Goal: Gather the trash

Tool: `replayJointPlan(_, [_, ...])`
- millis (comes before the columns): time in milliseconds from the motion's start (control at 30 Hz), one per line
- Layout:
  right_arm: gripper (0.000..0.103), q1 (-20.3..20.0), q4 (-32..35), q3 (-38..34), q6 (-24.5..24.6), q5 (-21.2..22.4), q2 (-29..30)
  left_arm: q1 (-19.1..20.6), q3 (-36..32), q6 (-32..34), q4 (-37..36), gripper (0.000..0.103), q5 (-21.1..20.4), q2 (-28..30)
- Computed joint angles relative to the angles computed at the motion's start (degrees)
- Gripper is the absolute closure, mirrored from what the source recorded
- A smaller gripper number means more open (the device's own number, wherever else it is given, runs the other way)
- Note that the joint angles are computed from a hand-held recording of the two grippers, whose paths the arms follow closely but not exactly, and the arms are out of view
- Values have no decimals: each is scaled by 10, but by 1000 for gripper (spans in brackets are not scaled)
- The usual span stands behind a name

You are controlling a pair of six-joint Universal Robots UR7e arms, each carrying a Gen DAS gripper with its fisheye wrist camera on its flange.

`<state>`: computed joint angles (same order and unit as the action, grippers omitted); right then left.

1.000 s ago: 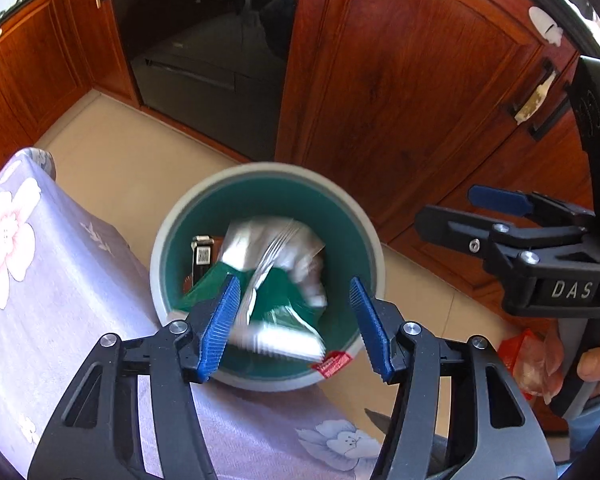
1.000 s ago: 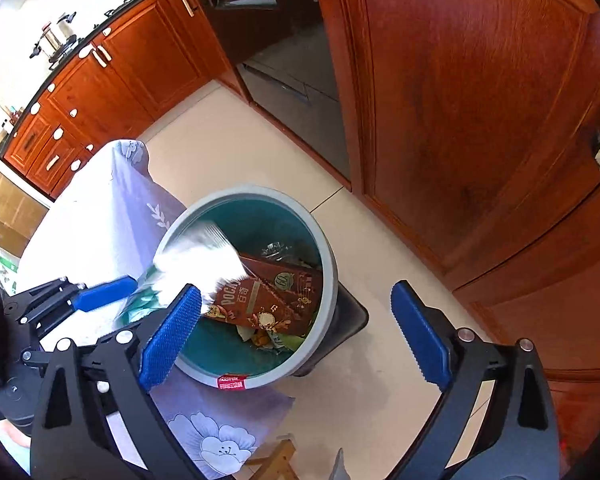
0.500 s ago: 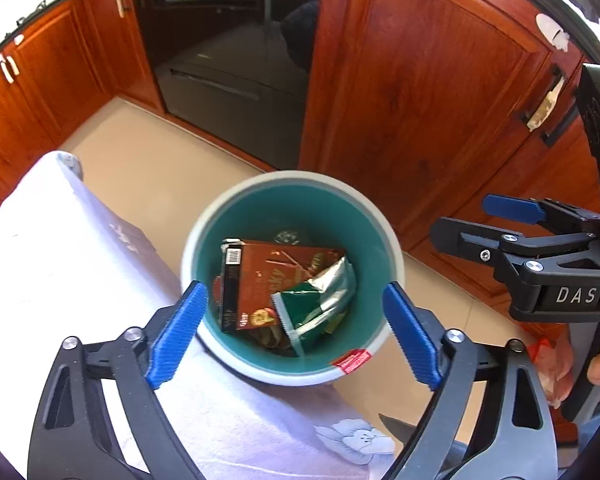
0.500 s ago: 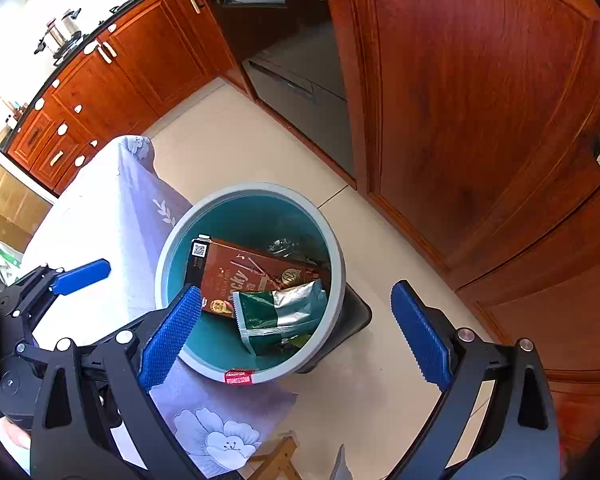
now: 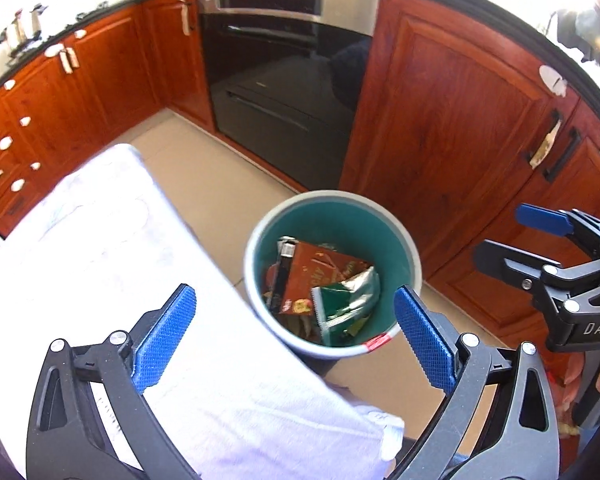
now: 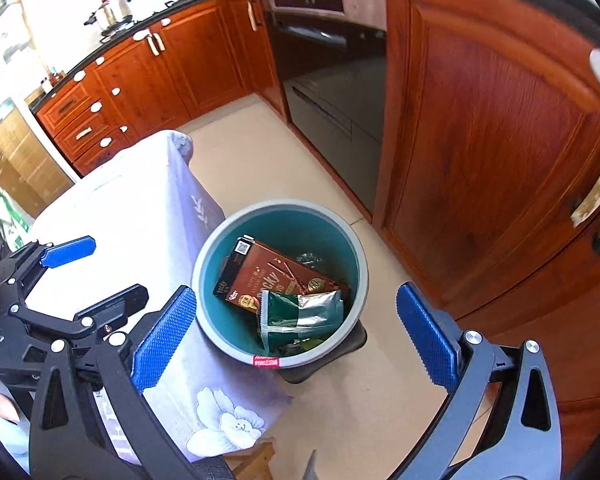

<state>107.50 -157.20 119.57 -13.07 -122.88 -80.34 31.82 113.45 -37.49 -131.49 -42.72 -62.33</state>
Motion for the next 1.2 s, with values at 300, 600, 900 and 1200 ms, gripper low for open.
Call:
replayJointPlan(300, [7,63,20,33,4,-96,-17,-51,57,-110,71,4,21,-86])
replayJointPlan(600, [7,107,53,64,7,-130,-31,-93,95,-206,140,4,21,-157])
replayJointPlan(900, [7,146,66,85,19,-144,-35,-133,120,-277,192,4,25,-198])
replayJointPlan(1200, [7,156,75,96,33,-150,-44,-154,126,-314,231,4,30,-210])
